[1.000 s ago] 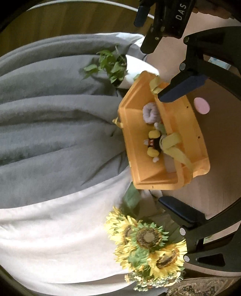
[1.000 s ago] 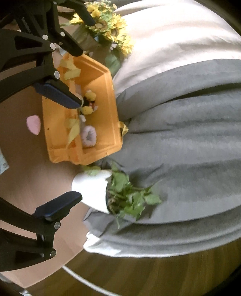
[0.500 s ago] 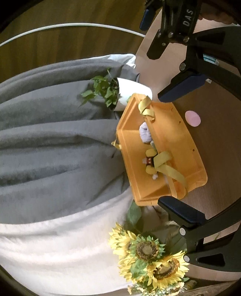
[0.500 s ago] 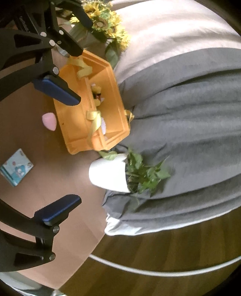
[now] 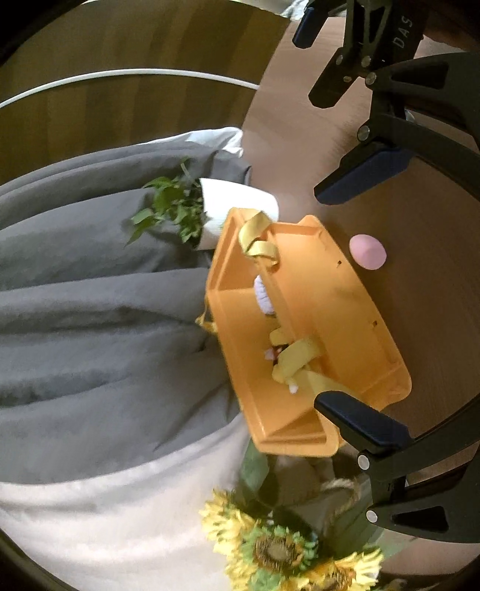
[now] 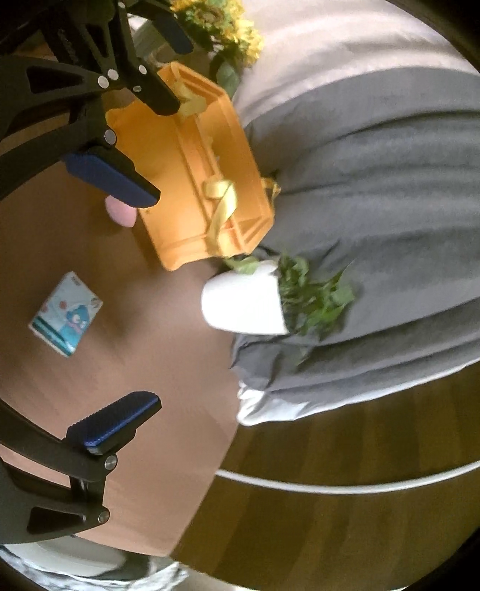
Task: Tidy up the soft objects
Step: 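Grasp the pink egg sponge with the left tool while the right tool grasps the blue card pack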
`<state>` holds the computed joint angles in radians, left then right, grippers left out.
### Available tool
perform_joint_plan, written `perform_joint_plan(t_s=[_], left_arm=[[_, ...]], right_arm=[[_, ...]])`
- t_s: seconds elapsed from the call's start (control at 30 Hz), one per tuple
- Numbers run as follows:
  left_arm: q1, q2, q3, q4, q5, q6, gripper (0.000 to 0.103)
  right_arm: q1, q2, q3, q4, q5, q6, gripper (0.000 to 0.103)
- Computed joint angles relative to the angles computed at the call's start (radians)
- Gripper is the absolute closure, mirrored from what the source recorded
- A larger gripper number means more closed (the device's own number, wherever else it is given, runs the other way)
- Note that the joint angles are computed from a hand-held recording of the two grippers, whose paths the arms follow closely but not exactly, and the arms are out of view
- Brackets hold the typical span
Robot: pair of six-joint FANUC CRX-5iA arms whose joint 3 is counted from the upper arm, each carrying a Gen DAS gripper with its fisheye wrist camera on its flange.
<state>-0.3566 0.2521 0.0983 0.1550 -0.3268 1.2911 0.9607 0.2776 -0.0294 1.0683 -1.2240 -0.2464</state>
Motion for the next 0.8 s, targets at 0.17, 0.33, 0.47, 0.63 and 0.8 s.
perform_joint_plan(t_s=[0.17,0.33,0.47,0.63,0.8], left_arm=[[0.000,0.044,-0.004,0.098,-0.007,-0.152,0.000],[-0.002,0.075,-0.016,0.197,-0.005,-0.293,0.000],[-0.004,0.104,-0.005,0.232,-0.025,-0.359,0.001],[-0.001,0.155,0.048,0.222,-0.097,-0.380,0.002],[-0.002,0.200,0.089,0.226,-0.144,-0.414,0.003]], right_arm=[[-0.002,0.014,-0.004,-0.061,-0.001,-0.038,0.002],[-0.010,0.026,-0.003,-0.124,0.010,-0.051,0.002],[-0.016,0.028,-0.009,-0.160,0.024,-0.073,0.002],[-0.024,0.045,0.004,-0.216,0.031,-0.061,0.002],[-0.031,0.070,0.029,-0.263,0.016,-0.041,0.002]])
